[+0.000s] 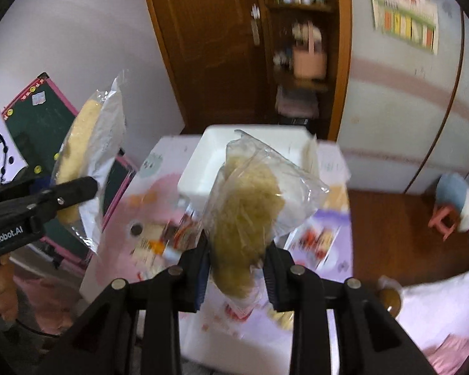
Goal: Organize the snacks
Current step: 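Carry both bags into the white tray and open both tools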
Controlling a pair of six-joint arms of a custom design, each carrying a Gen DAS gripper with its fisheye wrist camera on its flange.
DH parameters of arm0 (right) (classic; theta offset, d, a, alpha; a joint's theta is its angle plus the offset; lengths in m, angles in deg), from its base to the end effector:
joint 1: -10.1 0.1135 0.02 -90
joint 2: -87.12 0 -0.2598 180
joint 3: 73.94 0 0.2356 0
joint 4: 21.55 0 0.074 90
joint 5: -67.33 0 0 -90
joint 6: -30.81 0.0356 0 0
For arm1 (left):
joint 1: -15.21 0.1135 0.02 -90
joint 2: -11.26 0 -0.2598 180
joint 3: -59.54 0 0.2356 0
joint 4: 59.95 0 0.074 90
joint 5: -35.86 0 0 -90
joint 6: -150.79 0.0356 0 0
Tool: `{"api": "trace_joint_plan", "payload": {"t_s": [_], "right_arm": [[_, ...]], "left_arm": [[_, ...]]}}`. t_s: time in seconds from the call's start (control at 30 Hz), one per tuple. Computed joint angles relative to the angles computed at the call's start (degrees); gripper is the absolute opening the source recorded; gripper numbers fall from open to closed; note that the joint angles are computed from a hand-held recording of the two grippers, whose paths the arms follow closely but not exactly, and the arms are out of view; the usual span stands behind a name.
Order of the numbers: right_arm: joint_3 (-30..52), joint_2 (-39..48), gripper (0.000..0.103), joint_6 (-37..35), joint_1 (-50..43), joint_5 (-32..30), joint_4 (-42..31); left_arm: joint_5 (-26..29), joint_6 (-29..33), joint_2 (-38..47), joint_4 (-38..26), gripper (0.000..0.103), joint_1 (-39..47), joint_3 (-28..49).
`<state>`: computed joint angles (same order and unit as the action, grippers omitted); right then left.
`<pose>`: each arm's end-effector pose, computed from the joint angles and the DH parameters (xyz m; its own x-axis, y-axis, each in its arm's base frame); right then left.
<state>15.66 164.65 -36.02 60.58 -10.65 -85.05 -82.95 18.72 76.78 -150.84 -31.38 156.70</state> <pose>0.1725 0.1975 0.3314 -0.7217 -0.2702 -0.6372 -0.4219 0.9016 0.0956 0.1270 -0.1093 0.3831 -0.7515 -0.0599 -0.6570 -0.0489 0.9982 -0.0351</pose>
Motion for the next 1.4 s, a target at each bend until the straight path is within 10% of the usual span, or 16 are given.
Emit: {"api": "trace_joint_plan", "payload": {"t_s": [0.3,0.73,0.8,0.93,1.4], "right_arm": [[15.3,15.7,0.03,-4.1,-4.5,5.6,0.8],[43.9,46.4,0.031,-2.8,-11.9,4.3,-6.9],[50.0,51.2,0.032,-2.9,-12.2,4.5,-9.5],[55.9,56.0,0.039,-2.8,-12.0,4.9,-12.1],[51.8,52.3,0.051,-2.9,-9.4,8.7,-7.6]], "left_arm": [[13.1,23.5,11.2,17.8,0.045,24.8,1.0],[23.0,33.5,39.6,30.5,0.048,34.4,7.5],[23.6,34.2,43.1,30.8,0.062,35.2,9.8],[22.8,35.9,42.8,36.7,0.092,36.1,6.7],[23.7,33.1,30.6,40.9,0.093,37.6,-4.8]]}}
